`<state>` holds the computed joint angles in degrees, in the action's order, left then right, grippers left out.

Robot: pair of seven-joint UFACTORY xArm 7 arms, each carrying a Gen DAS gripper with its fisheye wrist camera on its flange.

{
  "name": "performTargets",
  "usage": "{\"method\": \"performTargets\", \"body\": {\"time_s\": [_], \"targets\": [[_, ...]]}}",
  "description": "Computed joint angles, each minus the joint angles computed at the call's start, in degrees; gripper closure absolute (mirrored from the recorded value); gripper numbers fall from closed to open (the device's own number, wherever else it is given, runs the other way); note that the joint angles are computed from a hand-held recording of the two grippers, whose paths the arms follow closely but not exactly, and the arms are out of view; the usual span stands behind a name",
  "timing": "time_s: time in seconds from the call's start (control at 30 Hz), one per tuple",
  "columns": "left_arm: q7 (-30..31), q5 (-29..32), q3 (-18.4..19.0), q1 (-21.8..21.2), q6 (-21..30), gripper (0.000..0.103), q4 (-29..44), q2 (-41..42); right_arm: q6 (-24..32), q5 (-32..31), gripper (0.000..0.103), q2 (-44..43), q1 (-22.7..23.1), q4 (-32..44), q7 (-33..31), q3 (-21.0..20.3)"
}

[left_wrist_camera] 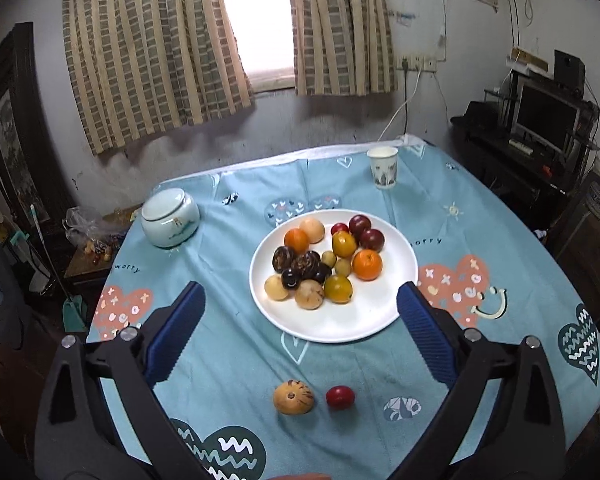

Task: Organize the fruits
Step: 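Return both open grippers to the last two fruits, then grasp the tan speckled fruit with the left gripper while the right grasps the red tomato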

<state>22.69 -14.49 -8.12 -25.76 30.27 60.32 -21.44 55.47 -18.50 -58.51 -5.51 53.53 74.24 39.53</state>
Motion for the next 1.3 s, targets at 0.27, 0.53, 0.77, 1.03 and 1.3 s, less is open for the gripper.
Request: {"method": "performTargets", "body": {"time_s": [0.27,0.53,0.77,1.03,1.3], "targets": [[-0.99,1.28,1.24,1.50,-1.56,0.003,-3.21,-3.17,-11.84,7.96,0.001,2.51,8.80,-8.61,3.02,-4.14],[-8.22,7.86,2.82,10.92,5.33,0.003,-8.72,-2.89,-20.12,10.92,0.001,20.42,17.09,-12.28,4.60,-6.65],[-6.27,6.56,5.15,11.65,8.43,0.003,-11.40,-3.20,-13.99,0.60,0.032,42.44,19.37,-1.65,-4.65,-7.05],[-2.43,1.45,4.31,8.38,11.76,0.003,-8.72,0.70,-17.61,3.53,0.072,47.86,25.39,0.03,-14.66,-15.20],[-2.91,0.86,-0.54,5.28,13.59,0.026,-2.79,11.28,-17.95,7.84,0.072,33.57,29.34,-10.24,-8.18,-18.31]]}}
